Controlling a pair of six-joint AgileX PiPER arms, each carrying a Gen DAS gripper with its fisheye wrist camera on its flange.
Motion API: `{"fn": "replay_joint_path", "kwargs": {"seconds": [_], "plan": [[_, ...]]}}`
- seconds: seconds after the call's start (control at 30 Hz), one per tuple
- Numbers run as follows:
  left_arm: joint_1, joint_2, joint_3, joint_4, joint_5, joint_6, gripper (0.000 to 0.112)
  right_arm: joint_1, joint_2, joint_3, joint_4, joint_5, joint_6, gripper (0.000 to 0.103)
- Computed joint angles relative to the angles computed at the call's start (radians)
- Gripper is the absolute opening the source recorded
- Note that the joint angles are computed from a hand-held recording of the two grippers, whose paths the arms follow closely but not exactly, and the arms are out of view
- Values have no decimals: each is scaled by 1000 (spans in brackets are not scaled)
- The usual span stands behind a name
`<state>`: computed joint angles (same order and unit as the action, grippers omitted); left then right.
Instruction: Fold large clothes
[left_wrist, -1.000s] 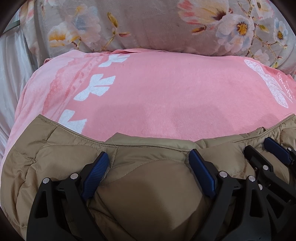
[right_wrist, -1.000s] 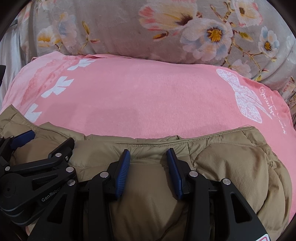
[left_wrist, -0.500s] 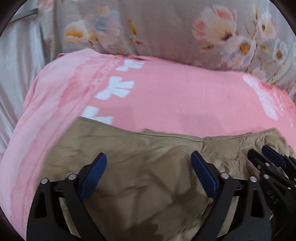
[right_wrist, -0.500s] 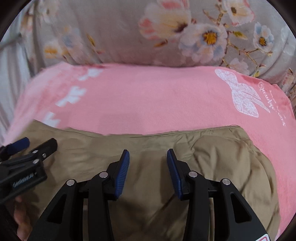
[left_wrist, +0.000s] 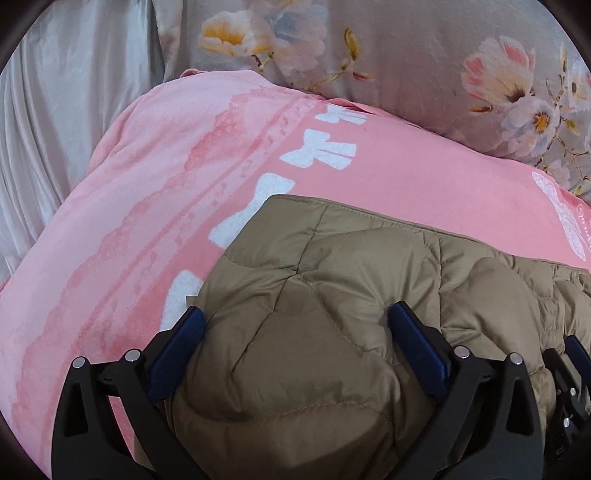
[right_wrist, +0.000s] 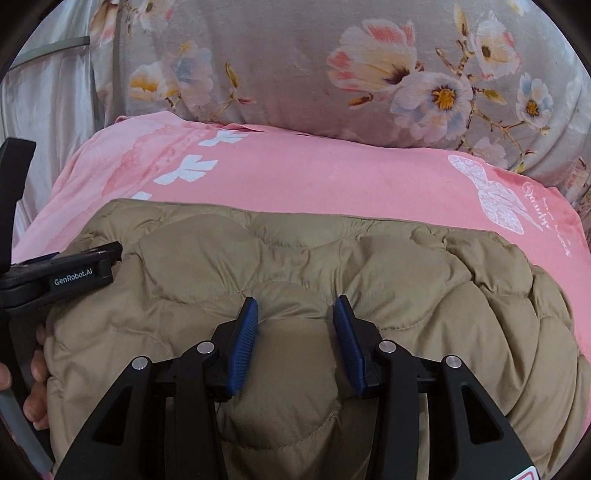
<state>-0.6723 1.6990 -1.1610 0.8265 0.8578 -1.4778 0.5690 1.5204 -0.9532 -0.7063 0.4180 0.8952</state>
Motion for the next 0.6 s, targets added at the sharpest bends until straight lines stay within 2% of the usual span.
{"fn": "replay_joint_path", "kwargs": {"seconds": [0.17,0.33,0.43,0.53,0.6], "plan": [[23,-1,13,-17,-44,4,98,7,28,-20,1,19,-8,43],[5,-44,39,-39,-20,6,98,-6,36,-26,56,9,-60,43],[-72,-233,198,-25,-22,-95,98,-8,34,-24,64,7,-65,43],[-157,-466,388,-123,2,-168,98,-11,34,-22,65,4,-66,43],[-177,-600,515,-215,-26,-203,98,-9,33,-22,59,6,-61,43]]}}
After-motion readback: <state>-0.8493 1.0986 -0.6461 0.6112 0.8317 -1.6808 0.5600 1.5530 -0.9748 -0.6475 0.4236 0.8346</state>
